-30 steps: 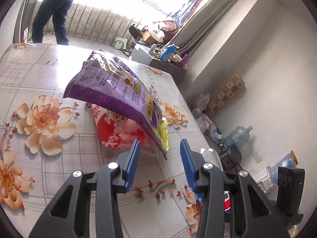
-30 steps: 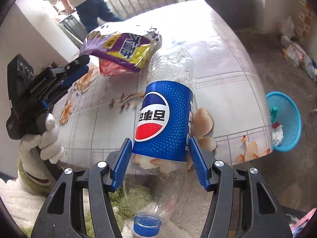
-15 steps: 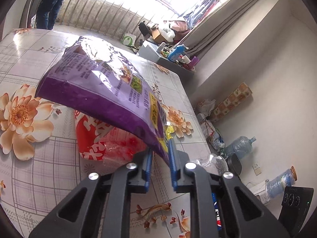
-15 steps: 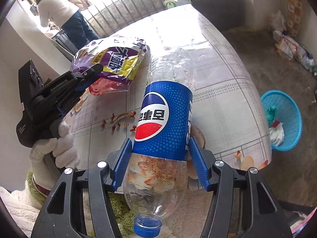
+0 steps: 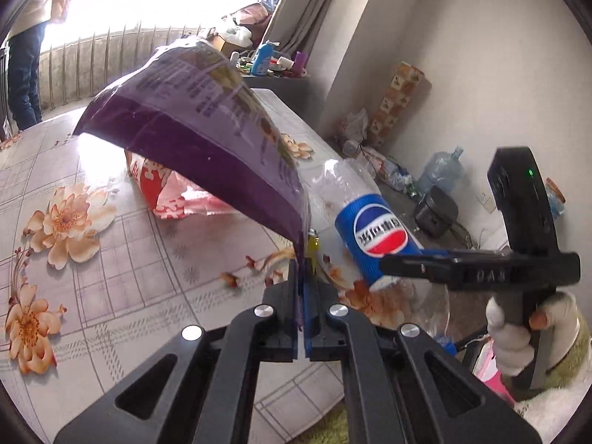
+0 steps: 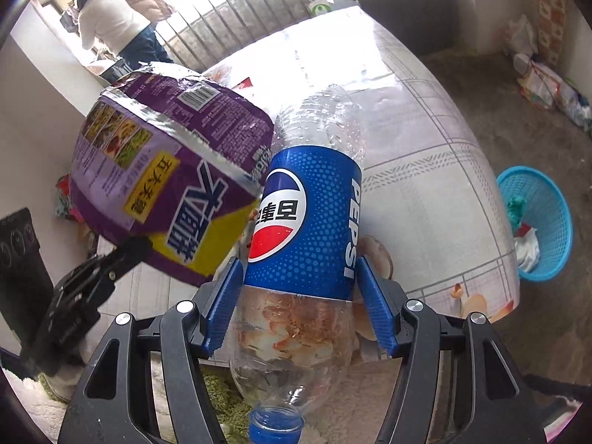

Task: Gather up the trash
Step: 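Grasp the purple snack bag with the left tool while the right tool holds the bottle, then carry both items over the wastebasket and open both tools to drop them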

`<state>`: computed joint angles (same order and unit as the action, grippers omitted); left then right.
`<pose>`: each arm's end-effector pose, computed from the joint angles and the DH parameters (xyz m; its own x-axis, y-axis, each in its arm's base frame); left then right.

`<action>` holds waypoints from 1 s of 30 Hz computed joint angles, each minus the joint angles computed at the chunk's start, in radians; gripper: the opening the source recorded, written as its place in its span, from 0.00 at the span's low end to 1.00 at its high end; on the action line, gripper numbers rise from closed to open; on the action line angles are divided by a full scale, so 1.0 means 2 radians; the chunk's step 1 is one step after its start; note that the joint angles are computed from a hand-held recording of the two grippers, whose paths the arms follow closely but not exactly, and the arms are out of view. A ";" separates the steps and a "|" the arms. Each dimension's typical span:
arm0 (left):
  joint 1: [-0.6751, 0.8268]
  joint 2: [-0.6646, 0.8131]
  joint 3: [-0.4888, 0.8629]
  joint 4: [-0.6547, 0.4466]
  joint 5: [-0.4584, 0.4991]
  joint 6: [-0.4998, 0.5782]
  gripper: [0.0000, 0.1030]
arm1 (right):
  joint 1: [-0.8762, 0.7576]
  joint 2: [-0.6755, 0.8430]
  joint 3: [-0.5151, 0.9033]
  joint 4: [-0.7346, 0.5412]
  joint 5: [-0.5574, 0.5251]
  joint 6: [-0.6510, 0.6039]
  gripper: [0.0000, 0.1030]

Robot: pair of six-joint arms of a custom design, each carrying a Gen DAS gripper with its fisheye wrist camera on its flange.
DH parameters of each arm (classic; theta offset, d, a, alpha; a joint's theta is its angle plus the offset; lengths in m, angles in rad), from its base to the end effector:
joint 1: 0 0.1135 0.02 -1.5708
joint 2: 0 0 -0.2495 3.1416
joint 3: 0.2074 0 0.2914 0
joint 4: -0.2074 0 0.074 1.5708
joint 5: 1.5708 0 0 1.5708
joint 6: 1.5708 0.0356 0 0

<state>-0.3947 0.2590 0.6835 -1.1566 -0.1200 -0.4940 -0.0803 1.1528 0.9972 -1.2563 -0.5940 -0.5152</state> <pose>0.0896 -0.0327 0.2764 -0.6853 -0.2245 -0.6928 -0.0288 0.9589 -0.2822 0.2270 0.0017 0.2544 -0.8457 -0.3416 -0.4100 -0.5039 0.7640 0.4029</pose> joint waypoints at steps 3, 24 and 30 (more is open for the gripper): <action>-0.110 -0.007 0.012 -0.032 -0.085 -0.056 0.01 | -0.015 0.008 0.002 -0.005 -0.018 0.000 0.55; -0.118 0.425 0.252 0.229 0.084 0.141 0.00 | -0.312 0.133 0.151 0.016 -0.089 -0.047 0.54; -0.099 0.723 0.498 0.158 0.196 0.171 0.01 | -0.317 0.214 0.192 0.093 -0.059 0.015 0.54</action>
